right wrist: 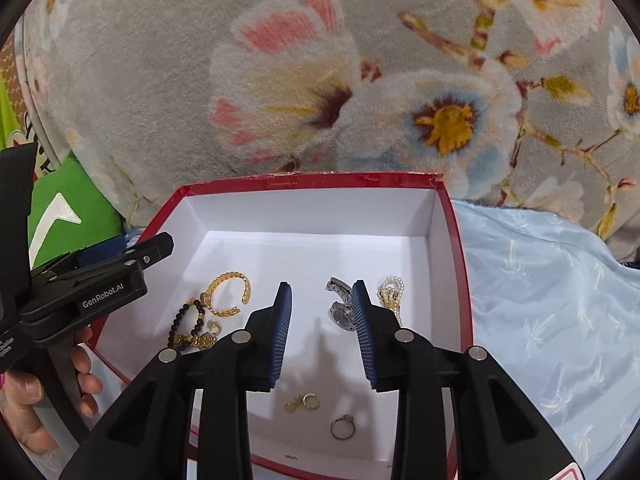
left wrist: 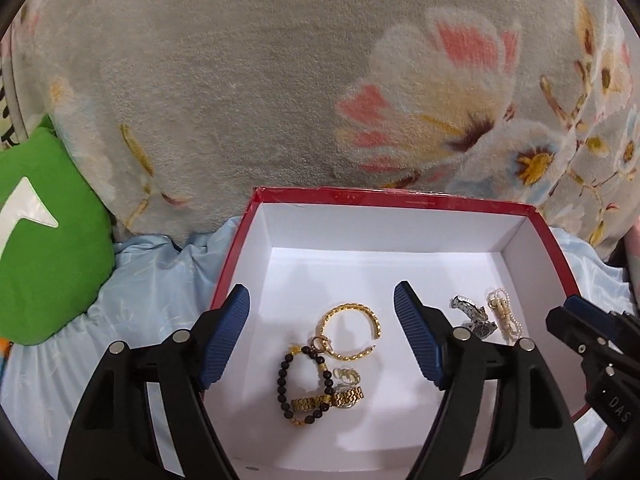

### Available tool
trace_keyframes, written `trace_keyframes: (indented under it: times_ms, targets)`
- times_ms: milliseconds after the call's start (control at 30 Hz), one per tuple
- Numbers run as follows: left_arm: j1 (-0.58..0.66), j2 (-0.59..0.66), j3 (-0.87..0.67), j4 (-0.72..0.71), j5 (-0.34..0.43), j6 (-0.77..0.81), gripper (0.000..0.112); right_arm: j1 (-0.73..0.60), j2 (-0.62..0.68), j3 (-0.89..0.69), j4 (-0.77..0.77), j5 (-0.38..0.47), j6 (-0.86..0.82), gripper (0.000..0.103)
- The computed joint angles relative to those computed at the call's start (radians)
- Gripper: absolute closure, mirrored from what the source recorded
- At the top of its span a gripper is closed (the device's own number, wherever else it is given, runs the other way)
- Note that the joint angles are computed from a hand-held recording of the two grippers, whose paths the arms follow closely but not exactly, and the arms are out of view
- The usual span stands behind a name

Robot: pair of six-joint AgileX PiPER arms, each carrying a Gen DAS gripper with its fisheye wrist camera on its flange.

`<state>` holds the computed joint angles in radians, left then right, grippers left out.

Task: Organize jewelry

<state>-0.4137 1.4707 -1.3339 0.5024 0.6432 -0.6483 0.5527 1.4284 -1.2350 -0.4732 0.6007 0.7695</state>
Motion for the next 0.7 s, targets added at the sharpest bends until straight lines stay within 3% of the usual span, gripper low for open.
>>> trace_keyframes:
  times_ms: [300,567,700]
  targets:
    - [-0.111,-0.112,0.081,0.147,0.104,-0.109,0.04,0.092,-0.114,0.06,-0.113,0.081,0.133,0.053]
    - [-0.203,-0.209,0.14,0.15,0.241,-0.138,0.04,0.212,-0.198,0.122,-0.204,0.208,0.273,0.045]
    - [-0.216,-0.25,0.176,0.111,0.308,-0.136,0.031,0.275,-0.211,0.14,-0.215,0.28,0.329,0.042]
